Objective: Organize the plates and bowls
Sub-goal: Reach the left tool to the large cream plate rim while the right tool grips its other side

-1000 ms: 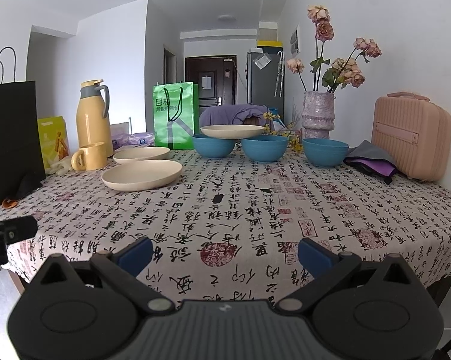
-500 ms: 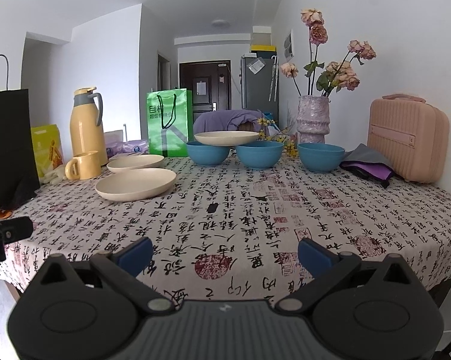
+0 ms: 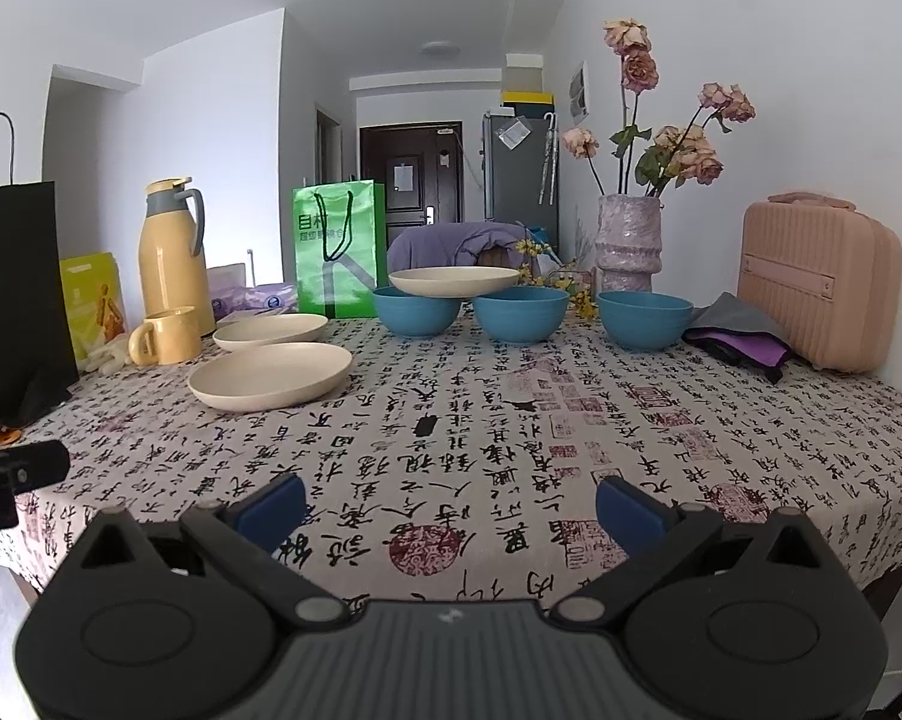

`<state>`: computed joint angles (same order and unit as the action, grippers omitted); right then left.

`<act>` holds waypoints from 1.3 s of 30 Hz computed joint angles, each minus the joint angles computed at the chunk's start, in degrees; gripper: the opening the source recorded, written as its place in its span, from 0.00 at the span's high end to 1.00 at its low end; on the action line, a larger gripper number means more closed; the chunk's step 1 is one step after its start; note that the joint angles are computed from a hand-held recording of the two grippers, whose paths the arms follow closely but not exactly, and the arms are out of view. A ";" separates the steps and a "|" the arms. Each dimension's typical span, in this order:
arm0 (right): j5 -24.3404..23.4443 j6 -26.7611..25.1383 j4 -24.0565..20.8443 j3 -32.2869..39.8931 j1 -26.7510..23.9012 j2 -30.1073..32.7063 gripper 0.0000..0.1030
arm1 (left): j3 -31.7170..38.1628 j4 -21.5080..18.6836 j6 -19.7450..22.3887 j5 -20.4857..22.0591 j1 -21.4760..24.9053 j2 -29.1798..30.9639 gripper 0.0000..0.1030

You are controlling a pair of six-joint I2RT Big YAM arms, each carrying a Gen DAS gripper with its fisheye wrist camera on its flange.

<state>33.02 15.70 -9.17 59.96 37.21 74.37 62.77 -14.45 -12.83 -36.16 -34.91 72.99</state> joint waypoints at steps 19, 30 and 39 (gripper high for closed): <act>-7.73 -0.69 -2.31 13.19 -6.66 9.32 0.00 | 13.09 -4.67 0.65 6.17 7.66 9.63 0.00; -24.57 4.47 -8.46 26.29 -13.08 18.64 0.00 | 22.16 -3.09 4.30 10.21 11.54 18.09 0.00; -31.03 -2.15 -15.12 42.68 -14.49 30.09 0.00 | 31.57 -5.96 8.03 15.42 15.90 25.22 0.00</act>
<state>1.99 13.55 -24.29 102.65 22.72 104.46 94.34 -20.41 -4.80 -20.74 -19.01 98.21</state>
